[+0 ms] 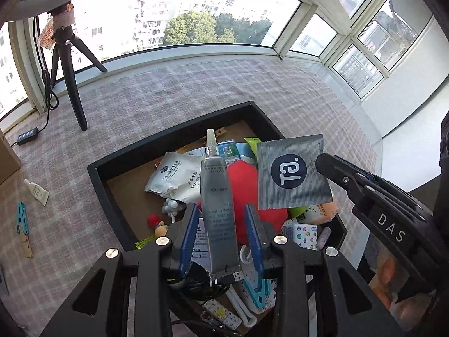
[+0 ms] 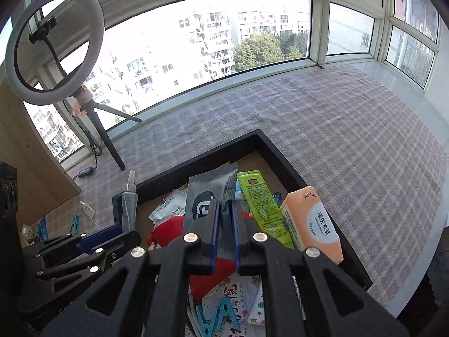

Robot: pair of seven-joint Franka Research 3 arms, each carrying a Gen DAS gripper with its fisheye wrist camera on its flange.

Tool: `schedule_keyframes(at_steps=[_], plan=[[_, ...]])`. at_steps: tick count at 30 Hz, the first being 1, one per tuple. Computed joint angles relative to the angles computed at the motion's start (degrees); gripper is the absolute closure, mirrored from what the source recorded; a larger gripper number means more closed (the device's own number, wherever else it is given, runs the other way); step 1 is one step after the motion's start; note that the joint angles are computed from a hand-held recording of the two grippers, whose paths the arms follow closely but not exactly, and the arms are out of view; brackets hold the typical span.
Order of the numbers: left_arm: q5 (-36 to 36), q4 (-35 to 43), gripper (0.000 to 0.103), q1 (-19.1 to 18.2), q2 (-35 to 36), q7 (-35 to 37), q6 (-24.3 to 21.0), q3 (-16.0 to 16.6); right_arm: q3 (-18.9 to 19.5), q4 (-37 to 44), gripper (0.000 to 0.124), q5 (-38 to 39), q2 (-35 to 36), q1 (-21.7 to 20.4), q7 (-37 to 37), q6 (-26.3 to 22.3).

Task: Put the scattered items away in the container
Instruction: 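Carry sachet and tube over the black tray and release both, then move left tool to the blue clothespin while right tool approaches the small white tube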

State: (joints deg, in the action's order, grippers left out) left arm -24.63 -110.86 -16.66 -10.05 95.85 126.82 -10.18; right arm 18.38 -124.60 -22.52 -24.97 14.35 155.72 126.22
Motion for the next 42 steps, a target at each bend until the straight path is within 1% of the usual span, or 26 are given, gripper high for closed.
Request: schedule_keyframes(at_steps=[1,2,3,7,11,17,24,28,32,36,42], plan=[[0.46,-0.19,0.061,-0.01,0.01,-0.04,0.71,-0.2,0.21,0.46,0.098,-0.19,0.14,-0.19,0.17,-1.16],[1.58,-0.34,0.061,0.04,-0.08,-0.32,1.21,-0.44,0.35,0.65,0.086,-0.43,0.17,-0.26,0.47,-1.7],[2.64,-0.49,0.061,0.1,-0.19,-0.74,1.6,-0.61,0.48,0.68,0.082,-0.79,0.1,-0.3,0.84,-1.8],[3.56,-0.46,0.061,0.27,-0.04,-1.28,1.82,-0.33,0.54,1.18,0.082,-0.98,0.56,0.16,1.01,-2.24],[4.7,-0.91,0.061,0.5,-0.48,-1.8,2.39,-0.13,0.06,1.62,0.082,-0.8,1.37,0.68,0.55,-1.38],[5.9,-1.36,0.061,0.98,-0.81,-2.19,2.78,0.37,0.04,3.13,0.082,-1.33,3.08,1.38,0.23,-1.39],[8.01,-2.73,0.061,2.67,-1.4,-2.81,3.01,1.45,-0.49,5.71,0.082,-1.63,6.53,2.85,-1.17,-0.29],[9.54,-3.57,0.061,4.56,-1.72,-3.05,3.06,2.68,-1.2,8.84,0.082,-1.69,10.32,4.54,-3.25,1.18],[10.51,-4.16,0.062,7.26,-1.58,-4.0,2.9,4.47,-2.34,13.34,0.082,-1.4,15.6,6.89,-6.65,2.91],[11.7,-4.88,0.062,10.17,-1.07,-5.32,3.08,5.78,-4.08,19.19,0.082,0.16,22.4,10.09,-10.94,4.32],[13.43,-4.88,0.062,13.93,1.35,-5.98,2.48,7.0,-6.98,29.0,0.082,5.3,33.3,14.9,-18.57,5.6]])
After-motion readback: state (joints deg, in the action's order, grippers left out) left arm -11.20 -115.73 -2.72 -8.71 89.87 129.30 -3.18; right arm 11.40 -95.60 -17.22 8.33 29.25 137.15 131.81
